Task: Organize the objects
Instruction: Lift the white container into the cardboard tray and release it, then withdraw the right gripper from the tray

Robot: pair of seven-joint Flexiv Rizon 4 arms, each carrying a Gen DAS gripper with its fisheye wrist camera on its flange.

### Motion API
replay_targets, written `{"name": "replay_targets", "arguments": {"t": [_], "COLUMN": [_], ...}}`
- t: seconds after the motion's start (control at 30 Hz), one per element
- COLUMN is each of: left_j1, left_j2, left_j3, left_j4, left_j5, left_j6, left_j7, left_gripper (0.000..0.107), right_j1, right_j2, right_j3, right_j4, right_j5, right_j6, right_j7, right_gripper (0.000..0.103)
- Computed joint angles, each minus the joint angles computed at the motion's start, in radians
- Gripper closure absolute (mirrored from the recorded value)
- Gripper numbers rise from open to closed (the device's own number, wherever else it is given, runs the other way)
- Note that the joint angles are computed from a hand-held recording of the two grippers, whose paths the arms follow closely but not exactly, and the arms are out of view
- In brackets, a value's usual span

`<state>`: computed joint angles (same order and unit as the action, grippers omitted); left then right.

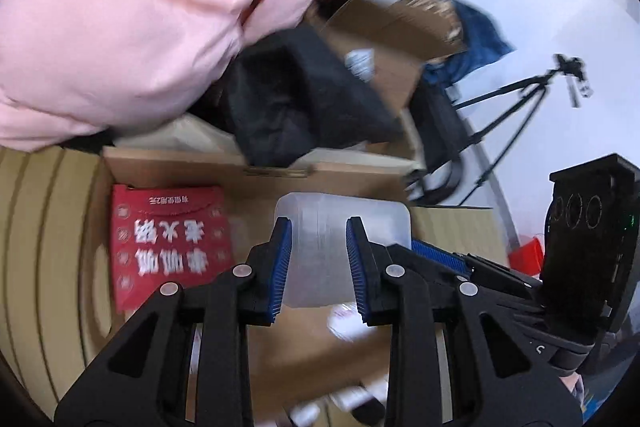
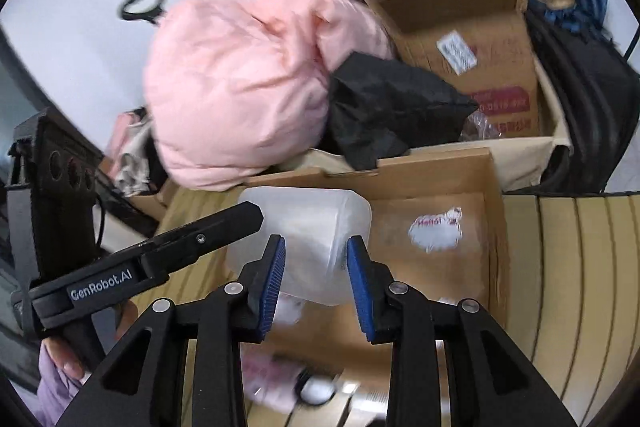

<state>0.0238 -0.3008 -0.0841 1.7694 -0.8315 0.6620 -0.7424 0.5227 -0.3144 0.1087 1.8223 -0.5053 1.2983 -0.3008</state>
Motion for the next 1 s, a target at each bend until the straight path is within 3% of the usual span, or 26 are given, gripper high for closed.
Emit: {"name": "replay_targets", "arguments": {"t": [0.17,0.23,0.27,0.33,0.4,0.47,0.57,0.63,0.67,0.73,0.77,0.8,0.87,1.0], "left_j1": [-0.040,-0.023,-0.001,0.004,0.011,0.017,0.010,-0.001,-0.002,0.006,0.013,0.010,-0.006,-0.027], "left_j2": [-0.127,-0.142,-0.135,-0.127,-0.127,-0.123,-0.096,-0.060,-0.032,0.016,0.069,0.109,0.222,0.431], "left_j3": [0.000,-0.018,-0.047,-0.055,-0.061,-0.058,-0.045,-0.035,-0.028,-0.021,-0.014,0.002,0.042,0.149], "left_j4": [-0.071,-0.064,-0.037,-0.018,-0.017,-0.015,0.012,0.049,0.066,0.087,0.116,0.139,0.217,0.367], "left_j5": [0.152,0.161,0.110,0.090,0.072,0.069,0.081,0.076,0.074,0.055,0.030,0.024,0.009,-0.018], "left_j6": [0.130,0.150,0.173,0.190,0.179,0.150,0.160,0.216,0.232,0.212,0.196,0.193,0.236,0.260], "left_j7": [-0.081,-0.049,0.015,0.047,0.056,0.064,0.088,0.099,0.107,0.128,0.160,0.183,0.244,0.344], "left_gripper": [0.088,0.086,0.085,0.085,0.085,0.085,0.084,0.073,0.066,0.063,0.056,0.051,0.033,0.014], "right_j1": [-0.063,-0.079,-0.084,-0.073,-0.085,-0.048,-0.017,0.002,0.024,0.064,0.079,0.094,0.121,0.157], "right_j2": [-0.179,-0.238,-0.256,-0.259,-0.261,-0.244,-0.226,-0.209,-0.194,-0.152,-0.124,-0.090,-0.026,0.135], "right_j3": [0.051,0.073,0.082,0.060,0.071,0.021,-0.014,-0.034,-0.059,-0.101,-0.114,-0.121,-0.127,-0.060], "right_j4": [-0.166,-0.228,-0.247,-0.236,-0.252,-0.239,-0.219,-0.195,-0.165,-0.127,-0.104,-0.081,-0.047,0.047], "right_j5": [0.158,0.213,0.235,0.249,0.290,0.269,0.231,0.195,0.157,0.077,0.030,-0.020,-0.121,-0.265], "right_j6": [-0.099,-0.134,-0.148,-0.110,-0.140,-0.161,-0.172,-0.161,-0.130,-0.136,-0.133,-0.149,-0.221,-0.405], "right_j7": [-0.157,-0.220,-0.248,-0.261,-0.275,-0.227,-0.170,-0.135,-0.099,-0.019,0.017,0.049,0.107,0.158], "right_gripper": [0.068,0.069,0.069,0.065,0.050,0.039,0.039,0.037,0.031,0.021,0.015,0.015,0.015,0.015]}}
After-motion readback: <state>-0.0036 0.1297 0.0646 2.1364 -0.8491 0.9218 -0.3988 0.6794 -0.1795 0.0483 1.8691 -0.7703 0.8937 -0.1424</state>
